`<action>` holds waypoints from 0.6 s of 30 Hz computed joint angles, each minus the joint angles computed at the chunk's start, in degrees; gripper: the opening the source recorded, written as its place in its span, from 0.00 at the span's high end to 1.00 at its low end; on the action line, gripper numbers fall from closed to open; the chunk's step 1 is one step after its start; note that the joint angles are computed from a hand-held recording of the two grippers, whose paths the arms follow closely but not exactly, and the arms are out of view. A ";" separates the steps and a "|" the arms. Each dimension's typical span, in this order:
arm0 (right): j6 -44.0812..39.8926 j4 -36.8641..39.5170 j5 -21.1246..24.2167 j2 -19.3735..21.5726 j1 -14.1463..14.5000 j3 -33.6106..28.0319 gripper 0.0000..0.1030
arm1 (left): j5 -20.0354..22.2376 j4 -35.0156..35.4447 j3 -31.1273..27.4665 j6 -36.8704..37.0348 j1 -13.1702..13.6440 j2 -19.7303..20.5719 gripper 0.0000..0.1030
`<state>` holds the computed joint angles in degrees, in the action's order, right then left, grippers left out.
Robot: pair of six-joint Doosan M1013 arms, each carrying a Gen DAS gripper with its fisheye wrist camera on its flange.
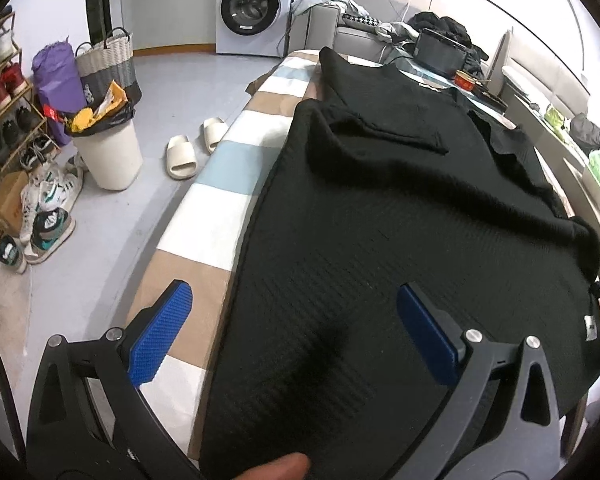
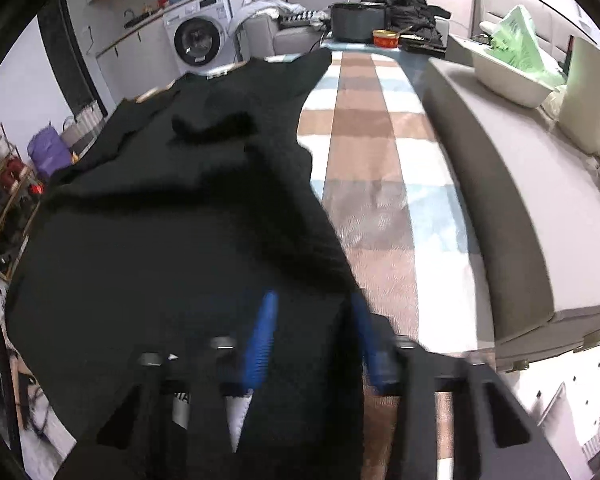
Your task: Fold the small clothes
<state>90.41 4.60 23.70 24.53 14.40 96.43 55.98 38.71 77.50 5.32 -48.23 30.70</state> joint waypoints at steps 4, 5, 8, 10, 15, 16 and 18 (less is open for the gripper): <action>-4.55 6.07 1.81 -0.18 -0.82 -0.26 0.99 | -0.77 -1.60 -0.55 1.48 0.58 0.53 0.03; -6.99 9.03 3.34 -0.14 -1.18 -0.63 0.99 | -0.46 -2.02 -0.85 2.33 0.66 0.75 0.03; -14.35 17.43 8.35 -0.27 -2.04 -1.24 0.99 | 0.36 -3.09 -1.66 4.29 0.87 1.25 0.07; -18.22 20.75 10.45 -0.60 -2.29 -1.29 0.99 | 0.62 -3.65 -1.93 5.26 1.00 1.43 0.15; -7.30 7.14 3.15 -2.28 -0.92 0.40 0.56 | 1.21 -5.10 -2.61 7.60 1.36 2.22 0.32; -4.74 4.29 1.98 -2.42 -0.82 0.73 0.52 | 1.81 -4.91 -2.85 7.68 1.36 2.55 0.32; -1.82 0.44 1.01 -2.29 -0.77 1.04 0.53 | 1.68 -3.43 -2.61 6.36 1.24 2.73 0.32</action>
